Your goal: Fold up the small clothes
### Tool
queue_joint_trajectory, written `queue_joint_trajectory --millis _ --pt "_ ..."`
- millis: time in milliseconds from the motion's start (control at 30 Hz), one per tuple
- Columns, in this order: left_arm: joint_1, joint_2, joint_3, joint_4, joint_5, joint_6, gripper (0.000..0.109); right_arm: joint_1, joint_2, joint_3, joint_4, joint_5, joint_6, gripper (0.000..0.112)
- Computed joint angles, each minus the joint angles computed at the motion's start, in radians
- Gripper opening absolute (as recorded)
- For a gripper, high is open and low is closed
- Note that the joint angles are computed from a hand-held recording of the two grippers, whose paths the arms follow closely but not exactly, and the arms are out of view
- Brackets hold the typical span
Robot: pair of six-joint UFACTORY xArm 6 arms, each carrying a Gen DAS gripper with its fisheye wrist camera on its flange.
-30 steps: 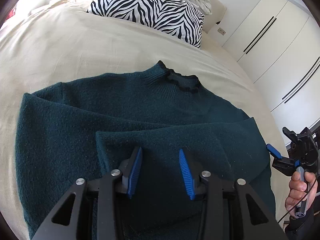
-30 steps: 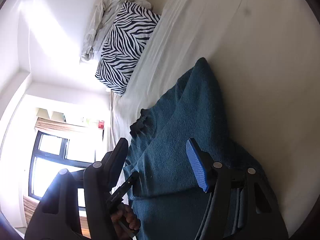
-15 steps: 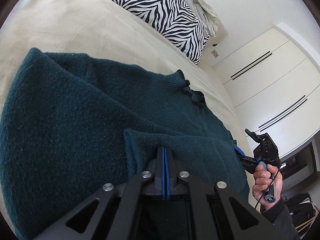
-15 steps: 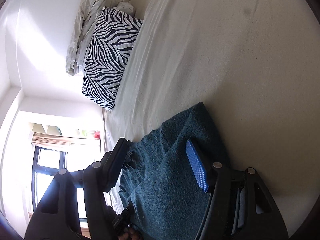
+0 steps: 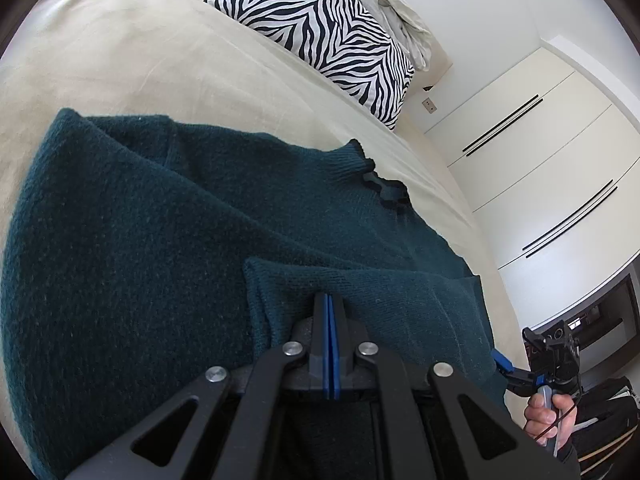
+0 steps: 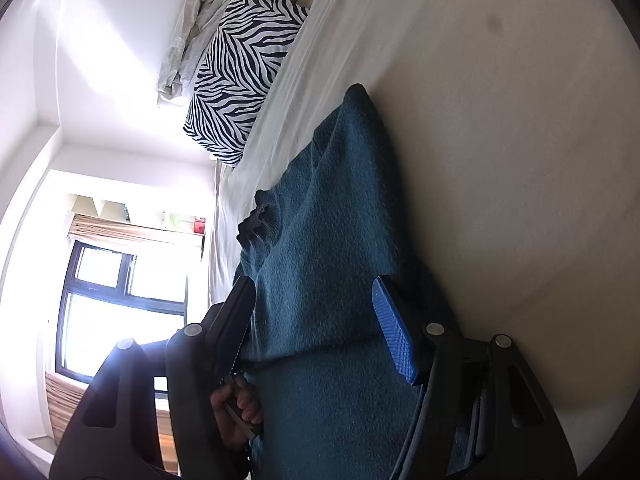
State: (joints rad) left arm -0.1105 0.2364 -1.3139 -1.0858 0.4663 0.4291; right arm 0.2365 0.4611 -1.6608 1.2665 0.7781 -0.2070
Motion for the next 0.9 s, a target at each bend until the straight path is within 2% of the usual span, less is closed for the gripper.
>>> queue_joint_trajectory --millis 67,133,200,267,367,500,567,667,733,900 --pt "0.012 -0.029 0.019 0.03 0.028 -0.04 0.005 0.002 -0.097 0.128 0.017 -0.013 -0.027 0.06" --pt "0.019 -0.109 0.087 0.062 0.03 -0.074 0.015 0.007 -0.209 0.262 0.013 -0.047 -0.047 0.06" --pt "0.019 -0.233 0.2 0.1 0.004 -0.097 0.053 0.016 -0.323 0.387 0.018 -0.085 -0.076 0.06" --pt "0.024 -0.375 0.328 0.153 -0.032 -0.147 0.063 0.029 -0.437 0.504 -0.002 -0.134 -0.084 0.061" --pt "0.049 -0.601 0.523 0.247 -0.043 -0.259 0.063 0.049 -0.59 0.656 -0.032 -0.182 -0.064 0.061" --pt "0.086 -0.876 0.736 0.461 0.031 -0.501 0.063 0.079 -0.772 0.824 -0.133 -0.23 0.015 0.061" --pt "0.092 -0.979 0.806 0.522 0.083 -0.57 0.063 0.089 -0.862 0.896 -0.193 -0.246 0.067 0.061" --pt "0.084 -1.092 0.872 0.623 0.182 -0.659 0.063 0.095 -0.985 0.987 -0.355 -0.255 0.191 0.061" --pt "0.069 -1.155 0.913 0.638 0.212 -0.675 0.063 0.091 -1.06 1.038 -0.469 -0.238 0.281 0.061" --pt "0.036 -1.263 0.957 0.672 0.295 -0.727 0.063 0.065 -1.24 1.157 -0.571 -0.147 0.374 0.061"
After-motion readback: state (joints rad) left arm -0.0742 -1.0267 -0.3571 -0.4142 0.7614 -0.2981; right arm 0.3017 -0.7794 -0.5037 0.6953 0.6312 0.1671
